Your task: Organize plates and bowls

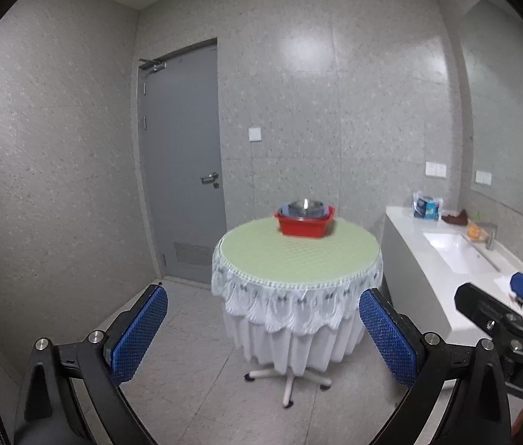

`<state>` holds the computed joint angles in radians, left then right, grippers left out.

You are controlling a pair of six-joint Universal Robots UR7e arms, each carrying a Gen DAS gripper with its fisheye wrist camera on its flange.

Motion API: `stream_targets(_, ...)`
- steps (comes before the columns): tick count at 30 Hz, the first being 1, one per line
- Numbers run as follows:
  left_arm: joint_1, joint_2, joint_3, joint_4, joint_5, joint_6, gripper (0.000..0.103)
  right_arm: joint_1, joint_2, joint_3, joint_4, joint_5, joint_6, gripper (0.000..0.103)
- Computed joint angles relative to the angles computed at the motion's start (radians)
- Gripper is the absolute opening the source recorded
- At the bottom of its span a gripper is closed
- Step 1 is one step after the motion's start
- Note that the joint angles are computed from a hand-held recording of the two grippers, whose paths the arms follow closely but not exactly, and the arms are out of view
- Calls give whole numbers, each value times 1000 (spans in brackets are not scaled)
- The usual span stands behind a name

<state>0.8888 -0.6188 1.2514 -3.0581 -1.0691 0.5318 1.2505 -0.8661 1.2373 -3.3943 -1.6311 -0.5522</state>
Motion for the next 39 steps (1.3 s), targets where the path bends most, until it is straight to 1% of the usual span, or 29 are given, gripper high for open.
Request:
stream_targets(2,2,-84,103,1,0,-15,102,10,-28,92,-73,-6,11,103)
stream_targets(3,4,-140,180,-28,-3,-14,102,19,-39,141,-117,-18,4,103)
stream_targets(5,5,-199,231,-13,0,-7,102,39,-52,221,-196,-55,-9,103)
stream_targets(7,4,-283,319,-14,-6,-1,102,48,-66,281,-239,-60,2,103)
stream_targets(9,6,-348,373,-7,-13,0,102,65,-73,342,-301,-86,-6,103)
stream_targets(10,11,-358,367,11,-18,0,102,68,-74,359,-319,-91,-7,103)
stream_targets(13,20,-448,434,40,-44,-11,102,85,-84,420,-372,-111,-2,103)
stream_targets(14,28,-453,422,58,-52,-9,102,90,-84,436,-391,-120,-7,103)
stream_targets(17,39,-514,455,94,-67,-13,102,106,-84,475,-442,-147,-22,103)
stream_targets(19,45,-514,436,111,-76,-12,102,112,-83,492,-464,-156,-25,103)
stream_targets(23,58,-545,437,145,-96,-17,102,122,-81,511,-490,-173,-32,103)
stream_targets(29,74,-554,424,159,-125,7,102,127,-78,536,-535,-187,-39,103)
stream_targets(35,92,-522,386,150,-153,34,102,124,-78,538,-548,-189,-39,103)
stream_targets(39,101,-475,344,141,-164,47,102,125,-75,531,-551,-193,-41,103)
